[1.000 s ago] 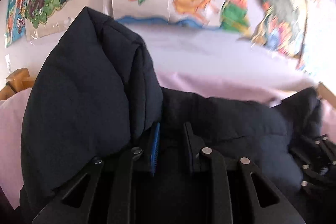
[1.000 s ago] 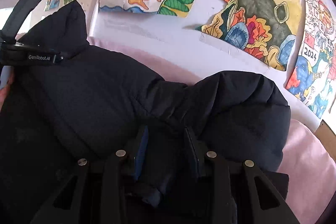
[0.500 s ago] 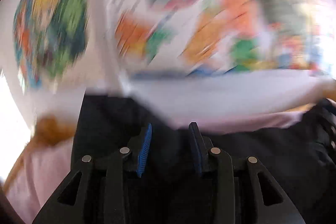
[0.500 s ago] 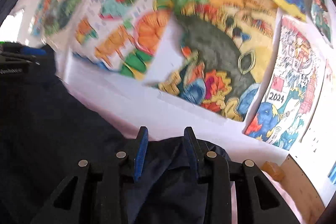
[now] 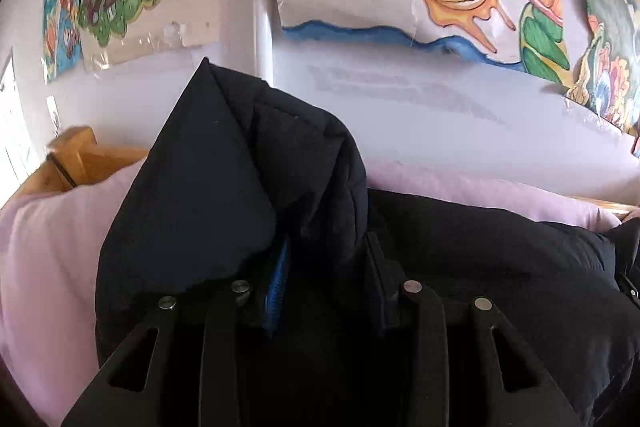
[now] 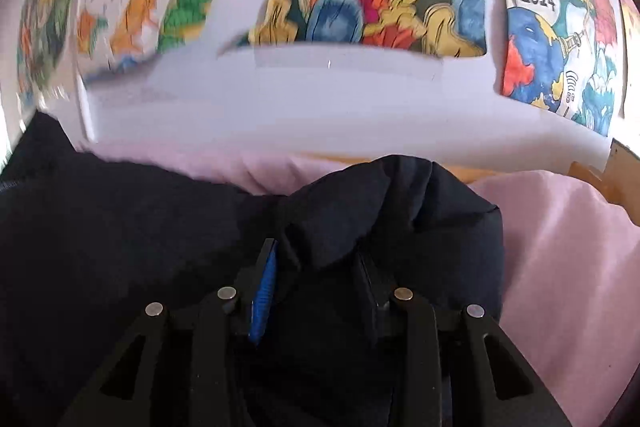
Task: Fold large clothes
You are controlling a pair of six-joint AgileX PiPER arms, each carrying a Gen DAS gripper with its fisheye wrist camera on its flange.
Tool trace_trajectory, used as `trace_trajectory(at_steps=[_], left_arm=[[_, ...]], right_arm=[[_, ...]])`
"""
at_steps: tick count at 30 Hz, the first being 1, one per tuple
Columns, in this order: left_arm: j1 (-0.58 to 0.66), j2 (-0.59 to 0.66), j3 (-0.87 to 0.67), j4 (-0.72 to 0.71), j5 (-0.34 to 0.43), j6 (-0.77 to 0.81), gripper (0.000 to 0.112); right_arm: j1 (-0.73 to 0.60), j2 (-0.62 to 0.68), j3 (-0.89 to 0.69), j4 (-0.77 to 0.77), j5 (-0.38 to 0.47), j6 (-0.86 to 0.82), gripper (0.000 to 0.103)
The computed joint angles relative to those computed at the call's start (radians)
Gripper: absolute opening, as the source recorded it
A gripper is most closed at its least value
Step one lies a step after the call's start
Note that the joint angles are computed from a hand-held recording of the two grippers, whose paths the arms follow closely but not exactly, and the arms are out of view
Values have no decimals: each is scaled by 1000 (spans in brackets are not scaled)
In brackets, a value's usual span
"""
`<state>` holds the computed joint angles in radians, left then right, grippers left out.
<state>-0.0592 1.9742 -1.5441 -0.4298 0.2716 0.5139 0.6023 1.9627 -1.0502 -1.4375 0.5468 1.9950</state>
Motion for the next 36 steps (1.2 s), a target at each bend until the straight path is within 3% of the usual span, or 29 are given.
trace_trajectory(at_steps=[2, 5, 9, 10, 12, 15, 22, 24, 26, 29, 33, 36], left_arm=[[45, -33, 0, -200, 85, 178, 33], [165, -89, 15, -487, 285, 423, 33], [254, -187, 109, -676, 438, 591, 44], [244, -223, 148, -686, 441, 612, 45], [187, -266, 192, -616, 410, 636, 45], [61, -295, 260, -358, 225, 529, 46], [62, -236, 210, -311, 231, 466, 47], [97, -289, 254, -381, 276, 517, 52], [125, -338, 277, -427, 343, 535, 69], [172, -474, 360, -407, 426, 511, 76], [230, -651, 415, -328, 595, 487, 77], [305, -787, 447, -330, 745, 548, 89]], right_arm=[[17, -12, -7, 27, 29, -44, 35], [-8, -142, 79, -12, -37, 0, 37], [56, -282, 135, -44, -10, 0, 64], [70, -286, 119, -16, -8, -44, 65], [108, -269, 61, 118, -5, -229, 65], [169, -201, -8, 205, 87, -374, 64], [188, -131, -11, 199, 103, -346, 64], [194, -187, 21, 199, 90, -322, 65], [200, -256, 55, 229, 72, -323, 68], [239, -357, 66, 328, 104, -430, 79], [345, -489, 10, 496, 226, -655, 88], [483, -574, -75, 580, 392, -754, 103]])
